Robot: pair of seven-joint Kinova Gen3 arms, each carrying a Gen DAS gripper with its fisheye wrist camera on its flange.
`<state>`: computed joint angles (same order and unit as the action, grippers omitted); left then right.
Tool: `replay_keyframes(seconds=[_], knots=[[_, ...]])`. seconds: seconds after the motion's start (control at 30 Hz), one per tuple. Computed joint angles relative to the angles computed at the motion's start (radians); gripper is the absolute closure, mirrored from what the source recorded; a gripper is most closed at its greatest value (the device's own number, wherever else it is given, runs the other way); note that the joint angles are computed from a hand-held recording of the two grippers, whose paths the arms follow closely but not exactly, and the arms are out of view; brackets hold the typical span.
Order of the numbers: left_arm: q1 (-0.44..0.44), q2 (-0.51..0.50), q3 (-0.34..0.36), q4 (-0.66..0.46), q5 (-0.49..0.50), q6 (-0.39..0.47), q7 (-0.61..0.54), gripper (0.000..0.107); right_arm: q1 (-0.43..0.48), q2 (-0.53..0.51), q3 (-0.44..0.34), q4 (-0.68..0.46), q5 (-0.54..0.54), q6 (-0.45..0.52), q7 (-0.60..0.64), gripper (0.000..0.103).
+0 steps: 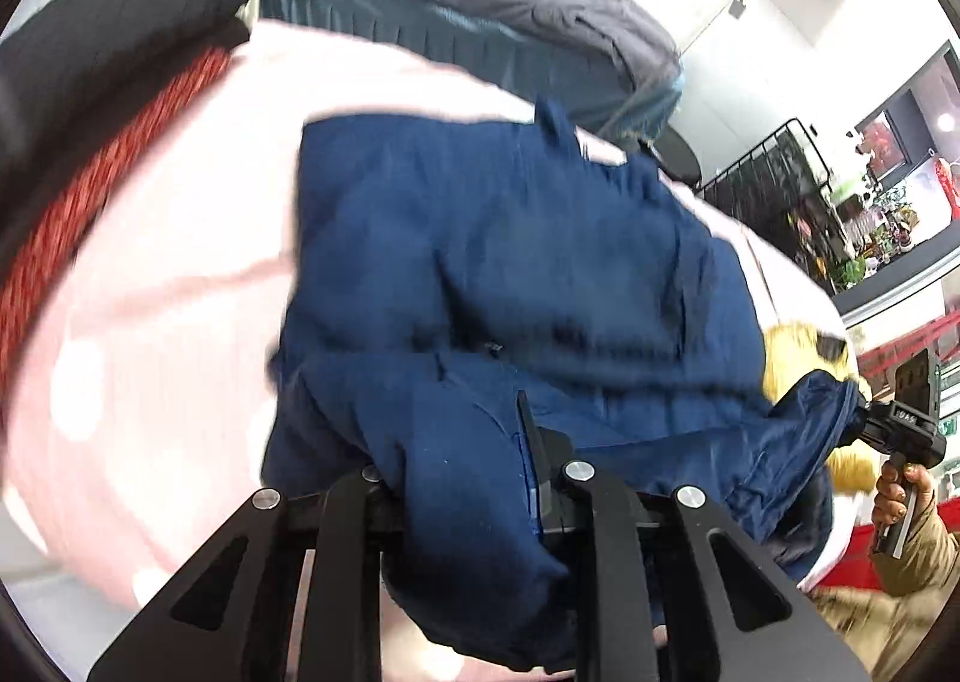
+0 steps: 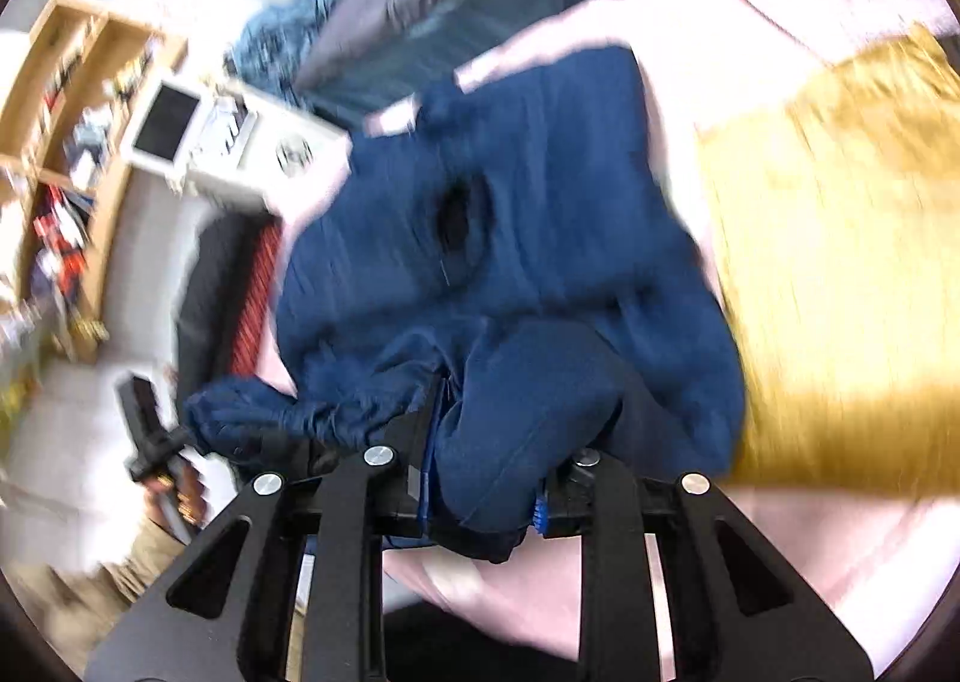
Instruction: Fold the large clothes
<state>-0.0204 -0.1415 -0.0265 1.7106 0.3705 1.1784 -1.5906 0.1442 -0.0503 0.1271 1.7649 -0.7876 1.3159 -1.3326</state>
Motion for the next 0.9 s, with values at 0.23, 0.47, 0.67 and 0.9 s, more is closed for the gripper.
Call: replay_keyframes(seconds=[0.23,0.47,0.67,0.9], knots=[[-0.012,0.211,0.03,-0.244,-0.023,-0.013,0.007,0.086,0.008,0.173,-0.047,-0.199,-0.081,-0.096,-0.095,0.08],[-0.049,0.404,0.064,-0.404,-0.026,0.06,0.029,0.083,0.022,0.361,-0.119,-0.362,-0.031,-0.141,-0.254,0.08],[-0.19,0.464,0.098,-0.422,0.157,0.137,-0.003,0.072,0.043,0.486,-0.176,-0.449,0.028,-0.134,-0.348,0.08],[-0.286,0.376,0.062,-0.357,0.302,0.132,-0.072,0.036,0.096,0.563,-0.22,-0.438,-0.002,-0.154,-0.423,0.079]])
